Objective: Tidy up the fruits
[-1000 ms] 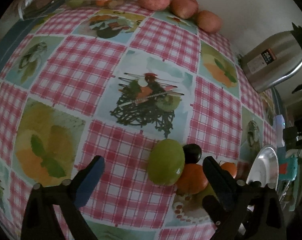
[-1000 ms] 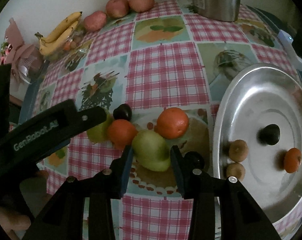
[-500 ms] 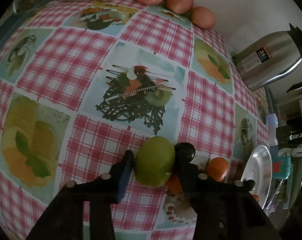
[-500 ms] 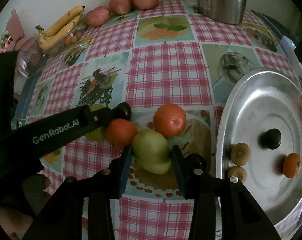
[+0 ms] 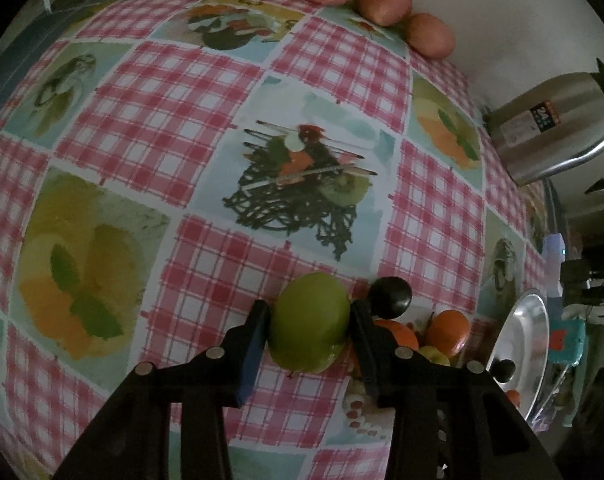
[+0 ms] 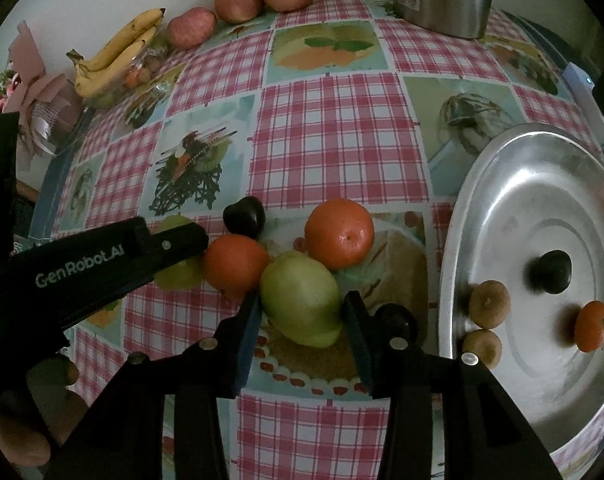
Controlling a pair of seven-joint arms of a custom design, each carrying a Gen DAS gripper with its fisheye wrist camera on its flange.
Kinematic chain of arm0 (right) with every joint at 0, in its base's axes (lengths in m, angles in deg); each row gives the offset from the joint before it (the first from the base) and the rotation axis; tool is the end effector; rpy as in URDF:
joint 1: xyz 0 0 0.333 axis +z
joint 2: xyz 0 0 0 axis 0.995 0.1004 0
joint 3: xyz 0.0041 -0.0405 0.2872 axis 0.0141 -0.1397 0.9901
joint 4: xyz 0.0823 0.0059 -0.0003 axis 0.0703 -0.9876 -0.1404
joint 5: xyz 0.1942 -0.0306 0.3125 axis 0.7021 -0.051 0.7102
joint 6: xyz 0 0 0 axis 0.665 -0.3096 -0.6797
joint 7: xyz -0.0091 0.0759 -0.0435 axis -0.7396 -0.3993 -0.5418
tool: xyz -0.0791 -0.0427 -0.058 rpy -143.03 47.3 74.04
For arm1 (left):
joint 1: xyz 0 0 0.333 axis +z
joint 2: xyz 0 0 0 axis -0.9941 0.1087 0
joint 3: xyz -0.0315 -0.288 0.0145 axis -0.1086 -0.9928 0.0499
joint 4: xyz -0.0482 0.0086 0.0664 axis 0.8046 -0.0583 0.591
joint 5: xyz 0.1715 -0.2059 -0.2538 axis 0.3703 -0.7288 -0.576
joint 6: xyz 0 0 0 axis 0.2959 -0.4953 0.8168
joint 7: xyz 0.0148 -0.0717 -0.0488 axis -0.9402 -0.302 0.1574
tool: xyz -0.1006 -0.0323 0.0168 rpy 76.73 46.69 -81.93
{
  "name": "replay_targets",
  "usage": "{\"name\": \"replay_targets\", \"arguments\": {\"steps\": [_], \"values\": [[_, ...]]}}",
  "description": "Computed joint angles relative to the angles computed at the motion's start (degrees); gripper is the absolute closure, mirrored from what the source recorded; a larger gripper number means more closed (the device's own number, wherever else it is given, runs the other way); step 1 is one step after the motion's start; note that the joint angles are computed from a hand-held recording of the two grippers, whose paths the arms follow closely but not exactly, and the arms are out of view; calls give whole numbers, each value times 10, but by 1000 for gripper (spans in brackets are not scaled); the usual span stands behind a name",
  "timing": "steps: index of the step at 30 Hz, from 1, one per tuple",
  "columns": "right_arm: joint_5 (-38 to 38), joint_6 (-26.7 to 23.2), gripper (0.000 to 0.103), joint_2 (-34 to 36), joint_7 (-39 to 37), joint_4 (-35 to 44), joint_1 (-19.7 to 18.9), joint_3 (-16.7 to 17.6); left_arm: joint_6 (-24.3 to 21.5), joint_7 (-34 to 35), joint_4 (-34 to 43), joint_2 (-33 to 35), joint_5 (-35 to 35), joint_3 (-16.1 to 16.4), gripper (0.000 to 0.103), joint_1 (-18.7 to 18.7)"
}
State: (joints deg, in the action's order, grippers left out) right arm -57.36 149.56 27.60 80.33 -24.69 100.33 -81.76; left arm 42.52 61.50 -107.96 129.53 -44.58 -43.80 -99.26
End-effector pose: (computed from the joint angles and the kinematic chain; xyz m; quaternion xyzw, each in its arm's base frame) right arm 0.6719 0.2612 0.4384 -0.7157 0.6769 0.0047 0.1719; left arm 0.6952 -0.2612 0.4322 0.8190 -0.5456 0.1751 0.0288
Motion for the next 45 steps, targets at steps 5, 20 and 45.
{"name": "replay_targets", "arguments": {"steps": [5, 20, 45], "values": [[6, 4, 59, 2, 1, -1, -3, 2, 7, -3, -29, -18, -4, 0, 59, 5], [21, 16, 59, 0, 5, -11, -8, 6, -15, -5, 12, 7, 3, 2, 59, -2], [27, 25, 59, -9, 3, -23, -12, 7, -14, -15, 2, -1, 1, 2, 60, 1]]}}
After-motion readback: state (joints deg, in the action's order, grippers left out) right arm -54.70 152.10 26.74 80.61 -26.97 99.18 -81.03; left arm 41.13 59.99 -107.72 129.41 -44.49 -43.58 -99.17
